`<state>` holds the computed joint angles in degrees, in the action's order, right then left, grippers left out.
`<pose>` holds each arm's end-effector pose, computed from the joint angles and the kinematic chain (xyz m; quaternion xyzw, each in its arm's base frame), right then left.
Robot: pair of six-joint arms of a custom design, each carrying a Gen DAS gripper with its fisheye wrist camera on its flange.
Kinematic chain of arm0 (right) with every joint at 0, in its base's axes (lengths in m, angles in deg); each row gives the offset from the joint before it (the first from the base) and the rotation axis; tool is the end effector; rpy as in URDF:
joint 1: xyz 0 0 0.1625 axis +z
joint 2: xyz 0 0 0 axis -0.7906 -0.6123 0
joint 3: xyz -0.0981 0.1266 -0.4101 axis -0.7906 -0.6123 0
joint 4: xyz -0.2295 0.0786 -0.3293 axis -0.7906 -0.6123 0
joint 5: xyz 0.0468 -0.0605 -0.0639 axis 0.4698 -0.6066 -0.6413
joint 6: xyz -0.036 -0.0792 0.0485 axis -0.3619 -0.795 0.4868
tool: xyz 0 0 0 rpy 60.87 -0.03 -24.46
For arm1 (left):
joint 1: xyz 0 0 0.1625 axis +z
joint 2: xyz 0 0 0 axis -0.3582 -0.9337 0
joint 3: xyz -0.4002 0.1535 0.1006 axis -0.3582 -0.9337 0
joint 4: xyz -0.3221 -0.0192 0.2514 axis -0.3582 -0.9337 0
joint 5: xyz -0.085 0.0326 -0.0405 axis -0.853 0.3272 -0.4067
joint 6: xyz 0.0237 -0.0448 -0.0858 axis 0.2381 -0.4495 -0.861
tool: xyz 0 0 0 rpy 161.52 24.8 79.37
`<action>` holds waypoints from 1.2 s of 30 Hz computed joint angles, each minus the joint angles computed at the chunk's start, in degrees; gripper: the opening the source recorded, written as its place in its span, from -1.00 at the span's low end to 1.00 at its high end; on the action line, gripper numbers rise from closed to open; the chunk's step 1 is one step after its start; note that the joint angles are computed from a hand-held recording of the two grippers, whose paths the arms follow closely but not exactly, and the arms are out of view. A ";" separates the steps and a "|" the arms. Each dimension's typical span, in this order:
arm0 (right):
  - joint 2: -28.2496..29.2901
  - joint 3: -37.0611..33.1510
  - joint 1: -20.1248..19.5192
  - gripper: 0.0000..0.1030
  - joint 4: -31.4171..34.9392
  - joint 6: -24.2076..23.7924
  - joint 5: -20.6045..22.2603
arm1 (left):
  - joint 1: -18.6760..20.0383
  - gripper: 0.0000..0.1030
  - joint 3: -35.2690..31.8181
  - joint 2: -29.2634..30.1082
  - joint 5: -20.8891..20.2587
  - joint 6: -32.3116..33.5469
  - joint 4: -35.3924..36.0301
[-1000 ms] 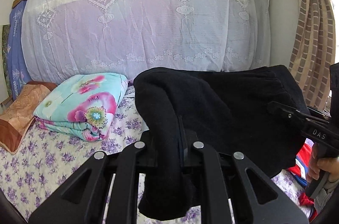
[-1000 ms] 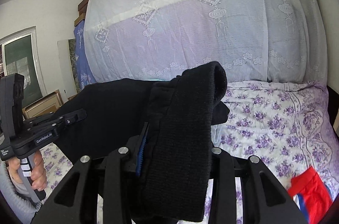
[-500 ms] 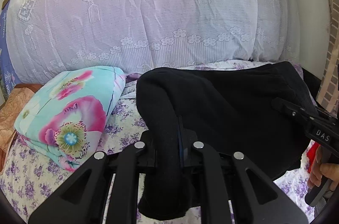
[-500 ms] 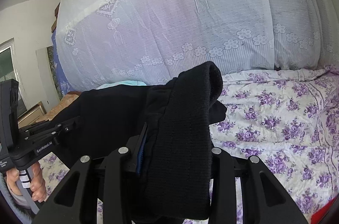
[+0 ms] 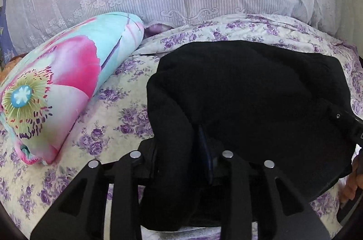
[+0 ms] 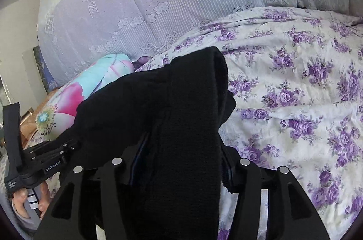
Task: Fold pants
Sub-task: 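Lower the pants bundle onto the bed beside the blanket and open both tools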
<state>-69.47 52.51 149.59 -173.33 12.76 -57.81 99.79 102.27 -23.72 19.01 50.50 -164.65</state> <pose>0.2311 -0.8473 -0.0739 0.2639 -0.8649 0.4039 0.1387 0.0418 -0.7954 0.2406 0.1384 0.8148 -0.4283 0.3655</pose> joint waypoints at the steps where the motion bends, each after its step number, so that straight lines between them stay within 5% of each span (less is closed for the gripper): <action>1: -0.12 0.33 -0.04 0.20 -0.48 0.14 0.10 | 0.13 -0.36 0.07 -0.30 -0.46 -0.99 0.38; 3: -0.72 1.69 0.00 0.45 -2.52 0.08 -0.51 | 0.34 -0.09 0.86 -1.05 -0.48 -2.92 -0.86; 5: -2.18 4.72 -0.19 0.45 -5.64 -0.27 0.58 | 0.65 0.11 2.49 -2.19 -1.29 -4.70 -2.85; 9: -3.08 10.17 0.67 0.45 -21.19 -3.83 1.99 | -0.12 0.11 3.37 -2.78 1.02 -3.21 -7.89; 13: -2.39 13.54 2.35 0.20 -31.19 -15.33 6.51 | -0.84 0.09 5.85 -4.90 -1.88 -3.71 -7.97; 16: -1.41 12.15 3.14 0.05 -25.96 -18.91 4.41 | -1.52 0.10 5.80 -4.06 -1.17 -0.74 -7.57; 19: 0.64 6.02 3.30 -0.10 -14.07 -16.68 -3.31 | -1.67 0.13 2.60 -1.09 3.97 1.86 -4.96; 21: 0.60 4.38 2.98 -0.10 -9.81 -13.76 -3.73 | -1.14 0.30 1.09 0.03 4.84 1.33 -3.57; 24: 1.70 3.00 3.13 -0.07 -9.75 -14.62 -4.93 | -1.19 0.45 0.46 0.82 5.65 2.74 -5.68; 36: 1.73 3.39 3.50 -0.02 -10.71 -15.59 -5.72 | -1.27 0.47 1.04 0.98 5.74 4.46 -8.74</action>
<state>-67.74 55.90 153.09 -184.04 -2.82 -63.53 98.51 103.31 -22.73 24.75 54.96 -173.39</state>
